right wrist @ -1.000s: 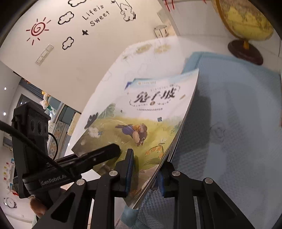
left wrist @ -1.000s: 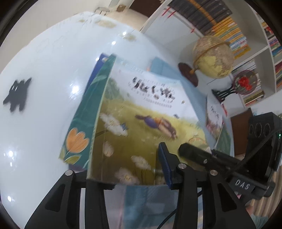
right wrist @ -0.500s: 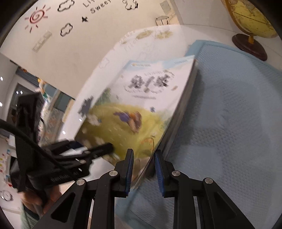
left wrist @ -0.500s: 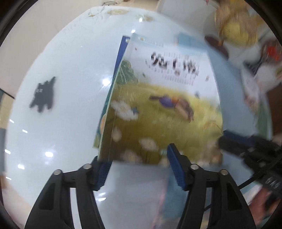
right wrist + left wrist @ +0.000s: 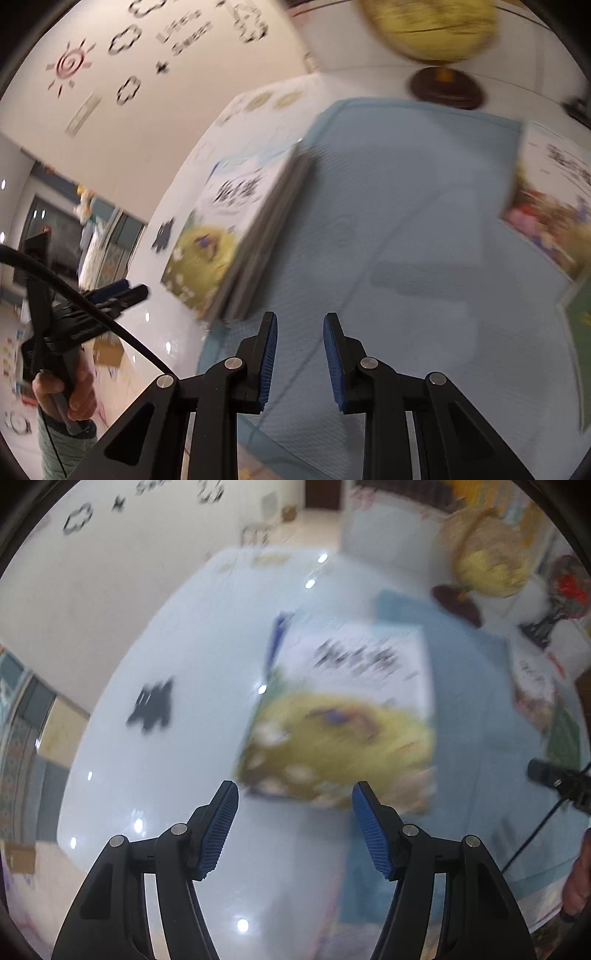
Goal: Organize books
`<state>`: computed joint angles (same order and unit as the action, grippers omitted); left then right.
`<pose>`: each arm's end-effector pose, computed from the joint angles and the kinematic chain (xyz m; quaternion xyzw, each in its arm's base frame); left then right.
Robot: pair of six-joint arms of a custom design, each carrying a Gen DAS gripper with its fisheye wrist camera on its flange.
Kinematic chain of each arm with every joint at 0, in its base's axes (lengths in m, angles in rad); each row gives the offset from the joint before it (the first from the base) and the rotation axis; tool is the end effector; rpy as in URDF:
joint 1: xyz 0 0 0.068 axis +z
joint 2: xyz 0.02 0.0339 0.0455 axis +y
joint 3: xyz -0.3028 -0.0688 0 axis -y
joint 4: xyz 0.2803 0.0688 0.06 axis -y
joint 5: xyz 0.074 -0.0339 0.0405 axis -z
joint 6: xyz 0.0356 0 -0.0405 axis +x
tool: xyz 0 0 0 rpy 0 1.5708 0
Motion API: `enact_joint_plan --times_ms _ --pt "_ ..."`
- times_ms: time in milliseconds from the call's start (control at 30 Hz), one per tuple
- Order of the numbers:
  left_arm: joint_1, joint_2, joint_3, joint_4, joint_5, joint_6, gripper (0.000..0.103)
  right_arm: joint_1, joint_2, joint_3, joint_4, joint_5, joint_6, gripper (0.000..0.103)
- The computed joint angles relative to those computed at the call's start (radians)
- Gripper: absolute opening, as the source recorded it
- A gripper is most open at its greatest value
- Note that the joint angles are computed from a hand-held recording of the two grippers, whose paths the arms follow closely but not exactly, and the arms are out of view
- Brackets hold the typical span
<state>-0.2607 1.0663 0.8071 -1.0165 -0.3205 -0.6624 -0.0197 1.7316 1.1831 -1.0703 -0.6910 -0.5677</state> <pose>0.1877 -0.0385 0.2616 -0.2178 0.9522 0.0767 0.2002 0.3345 0.0161 0.2161 -0.2467 0.9077 0.3306 0.0764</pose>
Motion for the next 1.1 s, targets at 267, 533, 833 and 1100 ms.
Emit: enact_joint_plan --times_ms 267,533,833,1100 --pt "-0.33 0.413 0.3 0.293 0.083 0.026 0.064 -0.362 0.127 0.111 -0.108 0.085 -0.18 0.025" --pt "-0.401 1.025 0.841 0.33 0.272 0.129 0.064 -0.661 0.472 0.543 -0.227 0.195 -0.112 0.03" --pt "-0.412 1.357 1.203 0.199 0.222 -0.016 0.062 -0.692 0.701 0.843 -0.411 0.195 -0.117 0.03" --pt "-0.456 1.361 1.17 0.238 0.217 -0.043 0.063 -0.69 0.712 0.764 -0.359 0.171 -0.117 0.025"
